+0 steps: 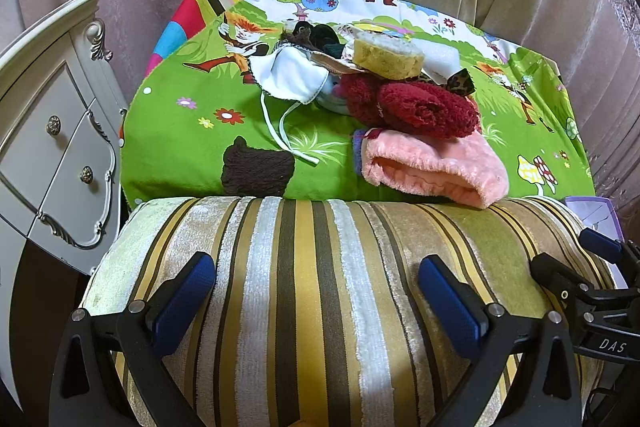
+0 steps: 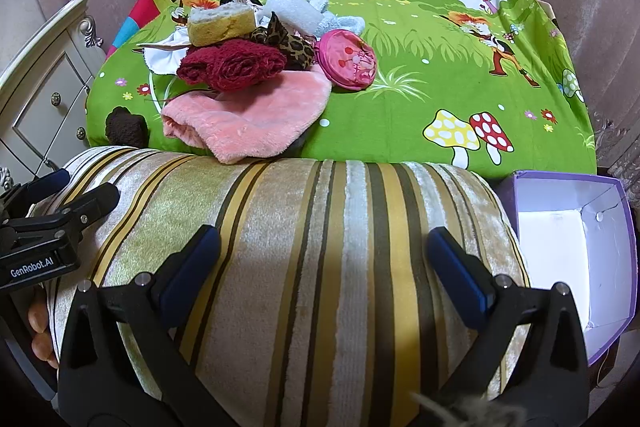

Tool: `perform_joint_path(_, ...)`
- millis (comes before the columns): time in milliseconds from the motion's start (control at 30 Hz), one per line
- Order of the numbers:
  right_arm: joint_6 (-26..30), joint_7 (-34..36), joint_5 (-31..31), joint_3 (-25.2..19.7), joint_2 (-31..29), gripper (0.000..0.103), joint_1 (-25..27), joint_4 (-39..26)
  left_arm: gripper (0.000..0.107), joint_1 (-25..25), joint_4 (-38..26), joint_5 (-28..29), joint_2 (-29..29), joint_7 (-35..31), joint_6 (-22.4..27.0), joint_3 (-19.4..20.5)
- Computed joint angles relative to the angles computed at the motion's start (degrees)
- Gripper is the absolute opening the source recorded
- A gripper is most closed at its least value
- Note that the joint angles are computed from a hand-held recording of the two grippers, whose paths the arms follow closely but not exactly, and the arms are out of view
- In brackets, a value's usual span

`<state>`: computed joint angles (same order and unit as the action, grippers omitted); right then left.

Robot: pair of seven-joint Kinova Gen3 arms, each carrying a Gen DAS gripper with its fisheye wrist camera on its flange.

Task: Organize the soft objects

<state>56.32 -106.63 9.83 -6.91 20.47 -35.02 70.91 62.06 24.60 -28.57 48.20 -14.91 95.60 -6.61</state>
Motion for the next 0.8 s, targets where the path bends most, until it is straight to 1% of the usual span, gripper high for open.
perform_joint_path(167,-0.8,-0.3,0.2,0.0,-0.3,0.103,-0.1,0.7,0.103,0.0,0.6,0.0,-0.3,0.1,-0.3,-0.1)
perform_joint_path(433,-2.8,-1.2,1.0,0.0,-1.3,0.103,-0.2,2.7,0.103,0.0,-0.2,0.0,0.1,-0.1,0.2,0.0)
perform_joint_path(800,-3.0,-1.4,1.4,-0.1,-1.2,0.103,-0.3,2.7,0.103,0.0,0.0,0.0,0.0,-0.1,0.1,0.0)
